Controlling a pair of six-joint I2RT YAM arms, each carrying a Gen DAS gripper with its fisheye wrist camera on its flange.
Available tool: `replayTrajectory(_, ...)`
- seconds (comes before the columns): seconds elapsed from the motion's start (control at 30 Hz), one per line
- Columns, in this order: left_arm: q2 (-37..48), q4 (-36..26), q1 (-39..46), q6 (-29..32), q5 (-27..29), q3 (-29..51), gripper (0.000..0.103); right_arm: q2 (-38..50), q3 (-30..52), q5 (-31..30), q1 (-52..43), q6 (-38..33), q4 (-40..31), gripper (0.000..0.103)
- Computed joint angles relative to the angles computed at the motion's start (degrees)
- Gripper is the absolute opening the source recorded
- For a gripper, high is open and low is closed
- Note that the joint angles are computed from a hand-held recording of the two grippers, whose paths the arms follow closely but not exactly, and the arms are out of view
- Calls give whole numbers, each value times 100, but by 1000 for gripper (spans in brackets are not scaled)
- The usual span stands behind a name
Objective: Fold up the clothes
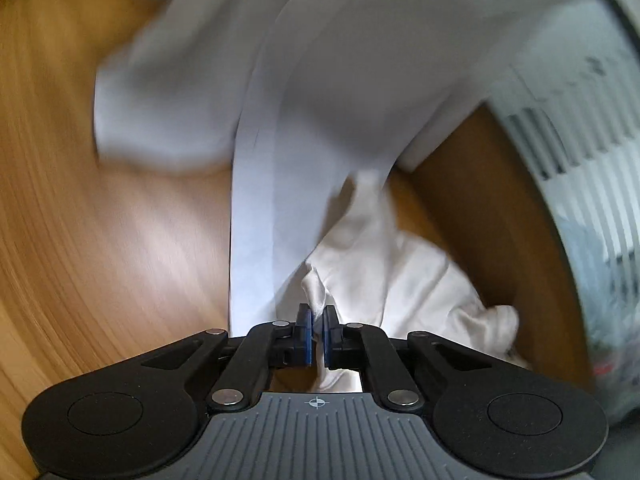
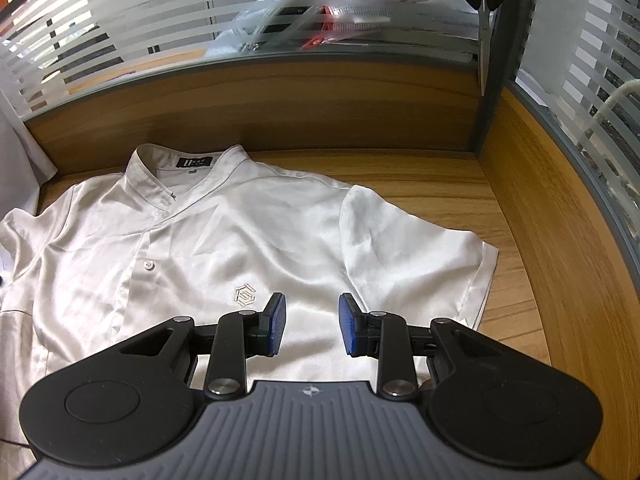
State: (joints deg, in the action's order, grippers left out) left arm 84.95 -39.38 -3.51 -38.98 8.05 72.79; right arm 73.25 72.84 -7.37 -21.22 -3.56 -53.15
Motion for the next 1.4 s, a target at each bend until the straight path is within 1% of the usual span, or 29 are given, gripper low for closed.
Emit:
replayTrajectory(0.07, -32, -258, -262, 722, -660, 254, 7, -54, -37, -30, -35, 1, -6, 33)
replayTrajectory(0.13, 128, -525, -520, 1503, -1143, 461, 8, -85, -77, -69, -79, -15, -20, 33)
replayTrajectory(0.17, 222, -640, -610, 1804, -1262, 528, 9, -101, -101, -73, -82, -20, -21, 33)
replayTrajectory(0.2, 315, -783, -669, 2068, -1330, 604, 13, -105, -121, -73, -77, -30, -19, 33)
replayTrajectory(0.3, 318, -1031, -701, 2450, -1327, 572, 16, -99, -149, -76, -40, -81, -1, 33)
replayTrajectory(0.37, 202, -1165, -648, 2485, -1277, 478, 16, -111, -148, -66, -25, -114, 18, 33)
replayTrajectory(0.47, -12, -1103, -503, 2503, -1240, 203, 17, -91, -122, -37, -48, -165, 40, 34)
replayTrajectory(0.53, -221, -880, -467, 2446, -1343, -4, 25, -36, -118, -15, -159, -261, 84, 38)
replayTrajectory(0.6, -414, -700, -449, 2385, -1479, -118, 35, 34, -133, 49, -300, -374, 169, 40)
replayTrajectory(0.67, -428, -618, -420, 2299, -1513, -23, 36, 163, -146, 124, -505, -507, 290, 42)
replayTrajectory(0.77, -272, -644, -361, 2178, -1429, 262, 44, 510, -64, 200, -870, -689, 467, 42)
replayTrajectory(0.83, -97, -697, -372, 2073, -1364, 487, 46, 816, 25, 232, -1082, -831, 654, 44)
replayTrajectory(0.9, 99, -742, -423, 1919, -1319, 712, 49, 1164, 145, 266, -1226, -982, 858, 48)
replayTrajectory(0.97, 290, -782, -482, 1757, -1285, 922, 53, 1576, 305, 327, -1293, -1168, 1048, 55)
replayTrajectory(1.1, 562, -862, -615, 1467, -1359, 1200, 54, 2323, 610, 533, -1360, -1376, 1341, 56)
replayTrajectory(1.17, 616, -898, -655, 1299, -1427, 1256, 56, 2566, 722, 559, -1403, -1404, 1410, 56)
replayTrajectory(1.23, 630, -936, -672, 1163, -1477, 1255, 56, 2744, 848, 352, -1506, -1341, 1381, 56)
replayTrajectory(1.3, 639, -973, -688, 1113, -1553, 1244, 57, 2854, 971, 59, -1588, -1236, 1261, 48)
replayTrajectory(1.33, 649, -988, -695, 1106, -1591, 1239, 57, 2888, 1020, -72, -1622, -1213, 1207, 33)
replayTrajectory(1.37, 661, -997, -695, 1098, -1617, 1237, 57, 2905, 1049, -123, -1622, -1227, 1170, 12)
replayTrajectory(1.4, 674, -996, -685, 1087, -1626, 1239, 57, 2884, 1015, -43, -1585, -1263, 1202, 0)
